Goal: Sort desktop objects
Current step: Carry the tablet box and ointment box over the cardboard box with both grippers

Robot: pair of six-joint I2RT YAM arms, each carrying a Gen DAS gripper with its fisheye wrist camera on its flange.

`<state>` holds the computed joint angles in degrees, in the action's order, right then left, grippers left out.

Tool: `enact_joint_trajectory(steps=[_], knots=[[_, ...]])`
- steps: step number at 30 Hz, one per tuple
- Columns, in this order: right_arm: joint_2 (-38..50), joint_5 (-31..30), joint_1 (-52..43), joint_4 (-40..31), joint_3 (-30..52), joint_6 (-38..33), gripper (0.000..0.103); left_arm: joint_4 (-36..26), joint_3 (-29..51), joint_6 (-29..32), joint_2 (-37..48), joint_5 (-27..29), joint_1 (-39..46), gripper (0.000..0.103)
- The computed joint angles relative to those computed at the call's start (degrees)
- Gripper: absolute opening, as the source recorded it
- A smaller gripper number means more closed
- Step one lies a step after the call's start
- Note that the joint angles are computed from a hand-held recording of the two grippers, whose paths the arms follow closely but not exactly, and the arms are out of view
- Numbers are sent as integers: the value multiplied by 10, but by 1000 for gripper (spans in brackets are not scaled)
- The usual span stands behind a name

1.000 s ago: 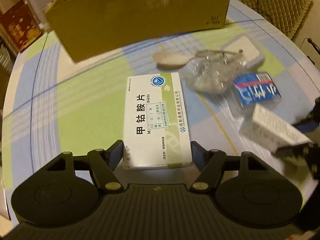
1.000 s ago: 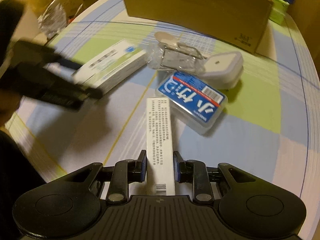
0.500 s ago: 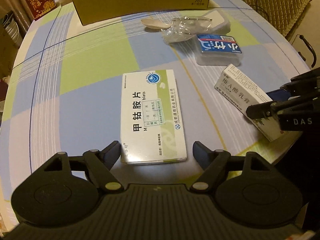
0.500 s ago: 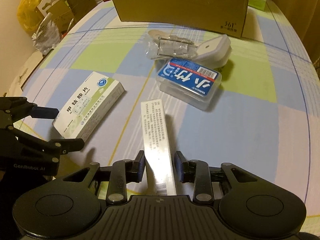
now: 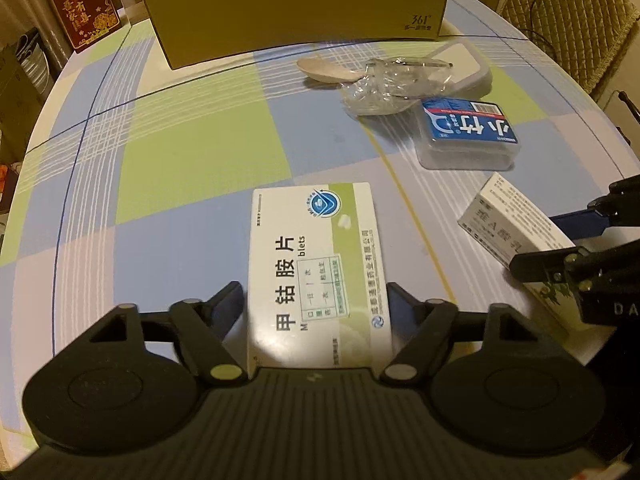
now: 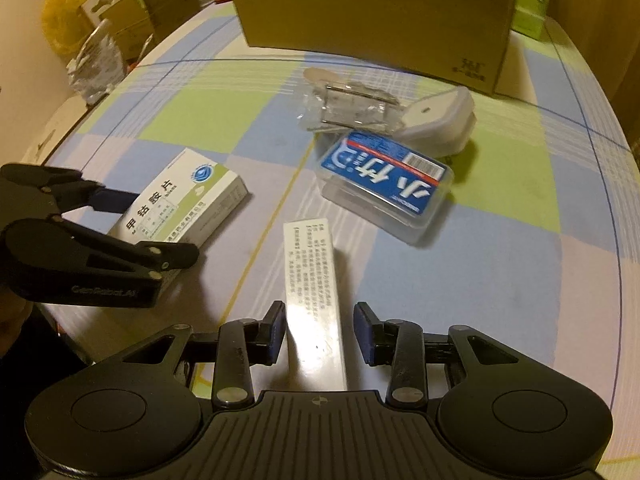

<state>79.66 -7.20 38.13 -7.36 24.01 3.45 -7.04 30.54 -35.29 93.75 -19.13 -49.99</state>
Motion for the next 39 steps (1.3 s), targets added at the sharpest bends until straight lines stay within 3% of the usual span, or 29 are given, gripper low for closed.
enact_joint_trajectory(steps=[10,13,21,39], knots=[[21,34,31,11,0,-2,35,6,2,10,10,6,5,68],[21,51,41,11,-1,-2,23,7,3,9,11,11,8,68],[-26,48,27,-10,-11,18,23,1,-2,8,0,21,9,67],[-169,27,8,-105,-11,64,23,-122,16,-99,-116,-31,-77,67]])
